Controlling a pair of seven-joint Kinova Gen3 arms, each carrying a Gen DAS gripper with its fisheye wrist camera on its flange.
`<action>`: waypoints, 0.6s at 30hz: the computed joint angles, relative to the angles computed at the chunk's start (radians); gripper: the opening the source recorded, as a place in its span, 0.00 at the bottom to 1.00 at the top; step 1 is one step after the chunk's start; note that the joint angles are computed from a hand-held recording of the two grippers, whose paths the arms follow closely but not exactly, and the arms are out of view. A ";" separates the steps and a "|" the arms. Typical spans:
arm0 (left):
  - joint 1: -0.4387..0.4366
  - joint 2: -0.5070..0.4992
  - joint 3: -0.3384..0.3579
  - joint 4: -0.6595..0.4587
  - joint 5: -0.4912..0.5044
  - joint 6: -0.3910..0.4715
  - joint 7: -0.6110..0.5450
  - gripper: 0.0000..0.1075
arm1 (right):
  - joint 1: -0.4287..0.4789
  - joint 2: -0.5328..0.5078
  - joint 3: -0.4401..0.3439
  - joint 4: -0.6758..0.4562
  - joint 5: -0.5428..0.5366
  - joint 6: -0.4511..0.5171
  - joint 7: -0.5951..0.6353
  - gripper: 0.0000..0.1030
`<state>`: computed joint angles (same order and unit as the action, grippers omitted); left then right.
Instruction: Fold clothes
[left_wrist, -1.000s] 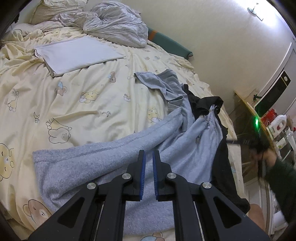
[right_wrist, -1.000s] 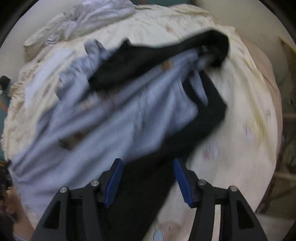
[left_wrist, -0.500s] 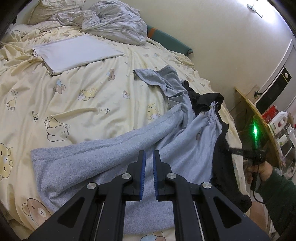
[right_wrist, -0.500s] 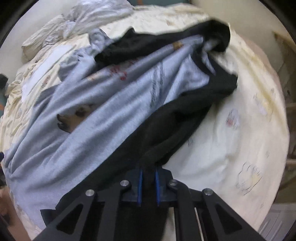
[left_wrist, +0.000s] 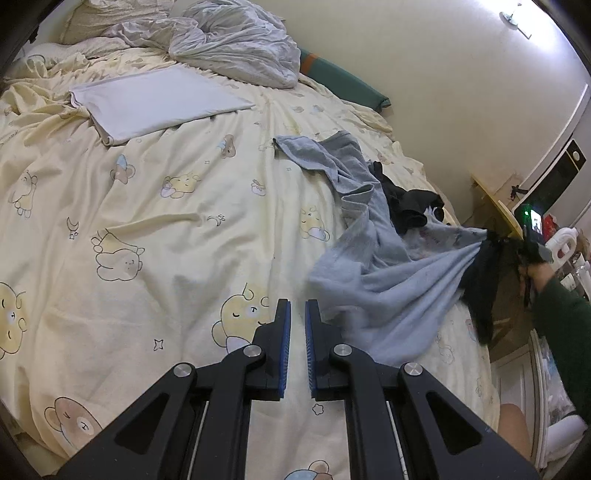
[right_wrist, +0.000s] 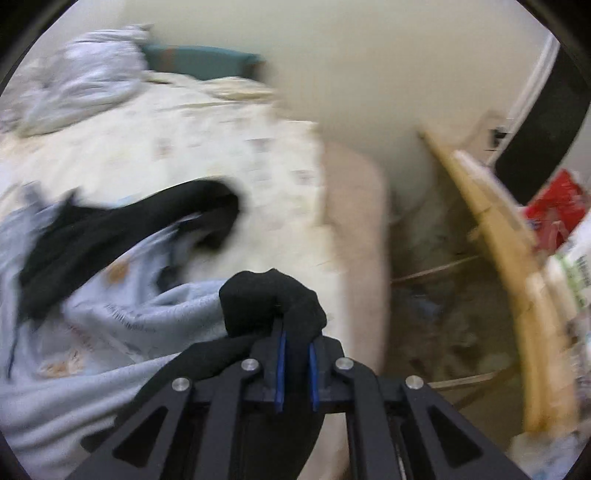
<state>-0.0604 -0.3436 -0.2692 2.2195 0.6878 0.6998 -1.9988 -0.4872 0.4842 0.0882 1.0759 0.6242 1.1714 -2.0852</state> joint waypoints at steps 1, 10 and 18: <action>-0.001 0.001 0.001 0.000 -0.001 -0.001 0.002 0.08 | 0.000 0.031 0.013 -0.043 0.015 0.025 0.006 0.09; 0.000 0.009 0.000 -0.002 0.001 -0.001 -0.002 0.08 | -0.008 0.146 0.021 -0.136 -0.025 0.108 0.100 0.10; -0.003 0.009 -0.001 0.001 0.012 -0.005 -0.002 0.08 | 0.039 0.179 -0.014 -0.215 -0.164 0.206 0.192 0.42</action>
<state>-0.0633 -0.3344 -0.2698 2.2208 0.7002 0.6948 -2.0006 -0.4483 0.6634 0.0737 0.8608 0.4606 1.3775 -1.8935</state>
